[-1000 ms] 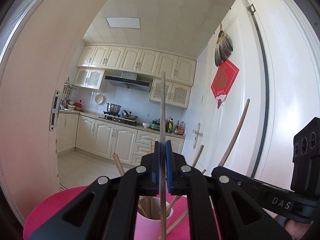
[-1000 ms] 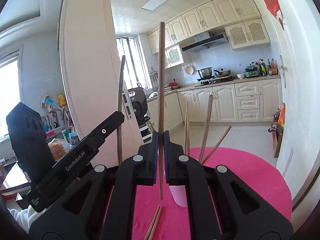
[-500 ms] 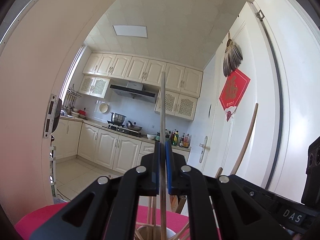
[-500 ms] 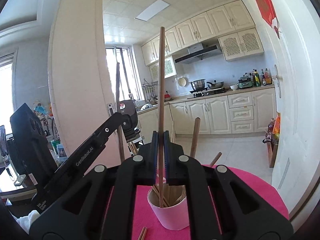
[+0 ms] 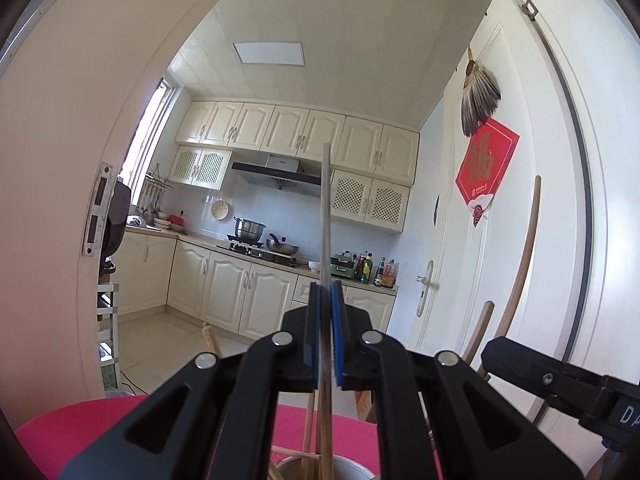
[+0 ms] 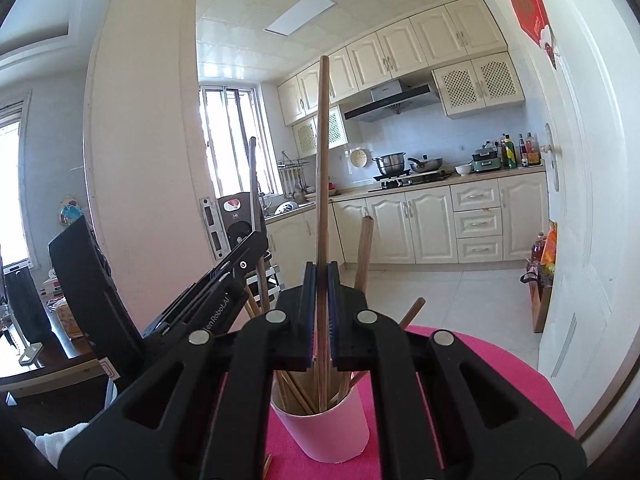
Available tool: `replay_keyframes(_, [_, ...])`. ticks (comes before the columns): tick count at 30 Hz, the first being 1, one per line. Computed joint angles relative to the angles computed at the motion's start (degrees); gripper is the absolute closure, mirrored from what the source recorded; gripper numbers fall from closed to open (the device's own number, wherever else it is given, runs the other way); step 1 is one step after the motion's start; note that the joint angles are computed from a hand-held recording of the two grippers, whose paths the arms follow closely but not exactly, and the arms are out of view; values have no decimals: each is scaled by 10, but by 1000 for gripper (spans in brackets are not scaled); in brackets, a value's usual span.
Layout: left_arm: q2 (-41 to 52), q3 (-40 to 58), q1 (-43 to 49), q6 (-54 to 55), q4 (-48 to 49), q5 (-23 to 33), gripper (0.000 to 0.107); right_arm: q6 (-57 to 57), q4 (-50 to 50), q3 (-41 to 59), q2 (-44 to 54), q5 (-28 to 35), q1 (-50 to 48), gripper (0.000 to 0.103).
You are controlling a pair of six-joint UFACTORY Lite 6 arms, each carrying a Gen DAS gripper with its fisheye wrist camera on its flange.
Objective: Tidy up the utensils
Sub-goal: 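Lift both held chopsticks upright over the pink cup and lower them in, then open the left tool while the right tool opens, releasing both chopsticks into the cup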
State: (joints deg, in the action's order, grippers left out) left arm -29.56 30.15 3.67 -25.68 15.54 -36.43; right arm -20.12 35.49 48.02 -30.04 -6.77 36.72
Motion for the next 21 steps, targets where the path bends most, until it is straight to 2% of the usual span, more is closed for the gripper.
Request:
replay_keyframes(4, [13, 4, 2, 3, -8, -12, 101, 8, -6, 6, 10, 5, 0, 97])
replay_keyframes(6, [16, -1, -5, 27, -25, -22, 101, -32, 35, 7, 11, 3, 5, 97])
replay_keyframes(11, [19, -12, -15, 46, -35, -19, 101, -39, 43, 8, 15, 8, 5, 97])
replay_keyframes(17, [-4, -20, 15, -42, 70, 14, 101, -122, 127, 14, 22, 8, 12, 97])
replay_keyframes(19, [-19, -24, 22, -61, 93, 27, 101, -188, 194, 14, 22, 3, 18, 97])
replay_keyframes(20, [-26, -25, 27, -81, 115, 36, 94, -222, 228, 14, 22, 1, 21, 97])
replay_keyframes(21, [-34, -25, 34, -107, 141, 44, 80, -252, 259, 16, 23, -3, 25, 97])
